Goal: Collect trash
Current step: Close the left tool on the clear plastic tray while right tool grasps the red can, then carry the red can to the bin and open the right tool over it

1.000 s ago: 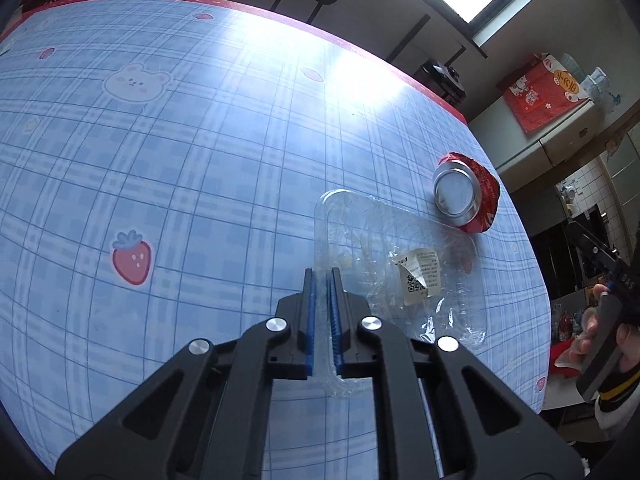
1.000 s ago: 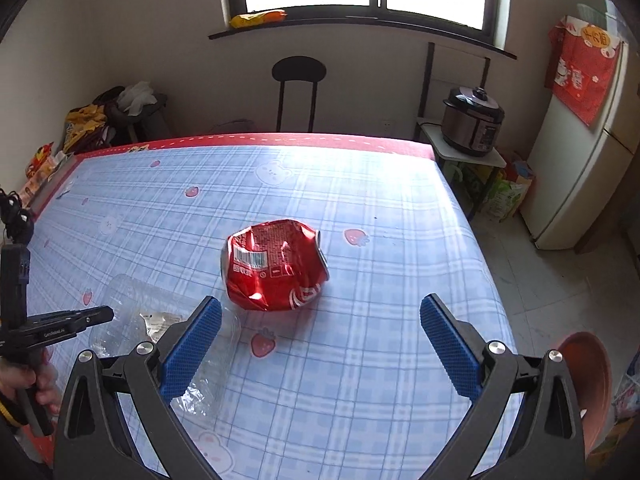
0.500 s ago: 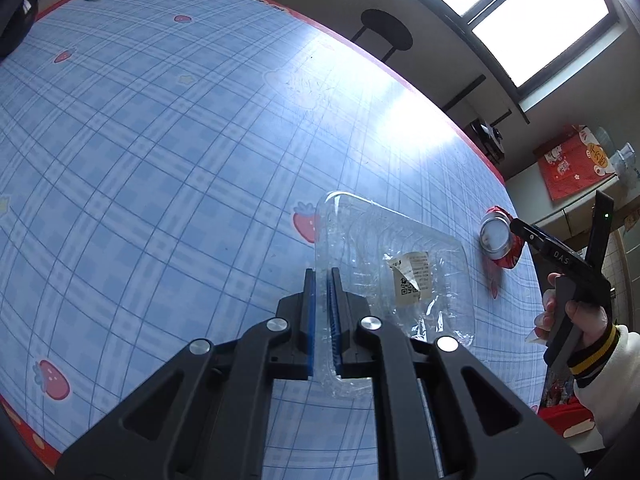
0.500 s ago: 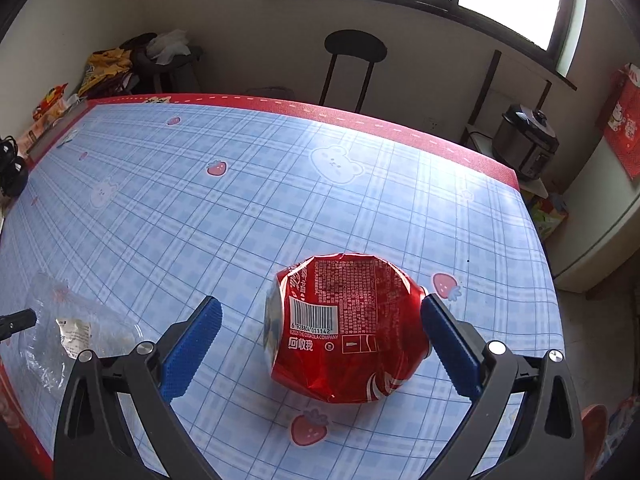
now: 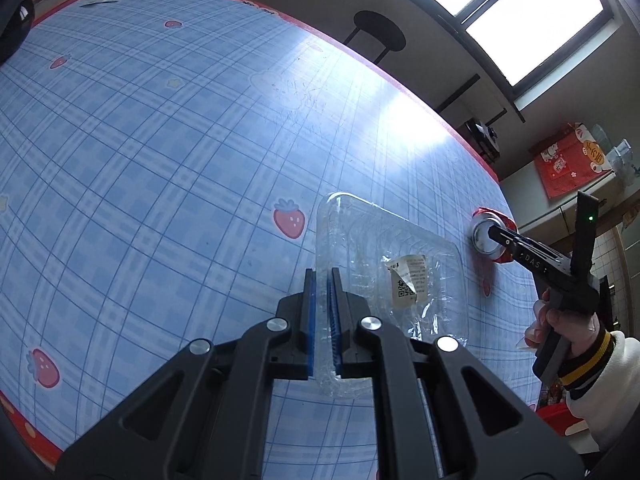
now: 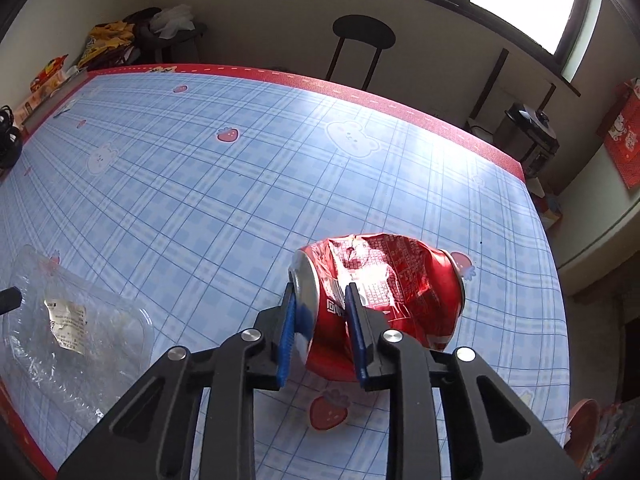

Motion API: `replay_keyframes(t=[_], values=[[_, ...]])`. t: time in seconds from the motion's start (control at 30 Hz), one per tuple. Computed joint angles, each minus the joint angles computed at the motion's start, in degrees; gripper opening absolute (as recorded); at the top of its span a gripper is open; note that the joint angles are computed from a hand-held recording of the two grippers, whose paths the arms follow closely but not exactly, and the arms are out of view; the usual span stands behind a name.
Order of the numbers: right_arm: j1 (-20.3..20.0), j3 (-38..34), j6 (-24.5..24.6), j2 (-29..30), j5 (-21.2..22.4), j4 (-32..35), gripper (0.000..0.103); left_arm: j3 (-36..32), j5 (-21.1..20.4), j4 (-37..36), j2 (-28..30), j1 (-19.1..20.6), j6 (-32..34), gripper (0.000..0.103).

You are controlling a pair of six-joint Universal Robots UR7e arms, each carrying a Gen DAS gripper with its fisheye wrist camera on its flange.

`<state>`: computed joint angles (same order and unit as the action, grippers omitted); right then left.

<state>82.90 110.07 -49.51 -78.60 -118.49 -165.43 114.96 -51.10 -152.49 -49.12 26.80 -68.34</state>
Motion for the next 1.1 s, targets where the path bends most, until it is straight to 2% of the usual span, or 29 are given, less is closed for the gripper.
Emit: replay_keyframes(t=[0.33,0.67,0.9,1.1], values=[[-0.53,3.55,2.73,-9.54,9.59,2.05,0.022,-2.26,3.76,0.51,-1.58,-2.1,2.24,0.01],[-3.18,5.43,4.61,-20.47,20.24,4.32,0.022,-7.91,7.87,6.25,-1.87,-5.5,3.93,0.01],[-8.24,5.15,5.01,-28.59,28.41,5.94,0.022,-13.52,9.86,11.01,-0.11,-8.43,5.85,0.01],[-17.25,4.3,4.51,-36.39,36.33,8.3,0.022,-20.26,10.71,11.01,4.16,-10.48,11.55,0.01]])
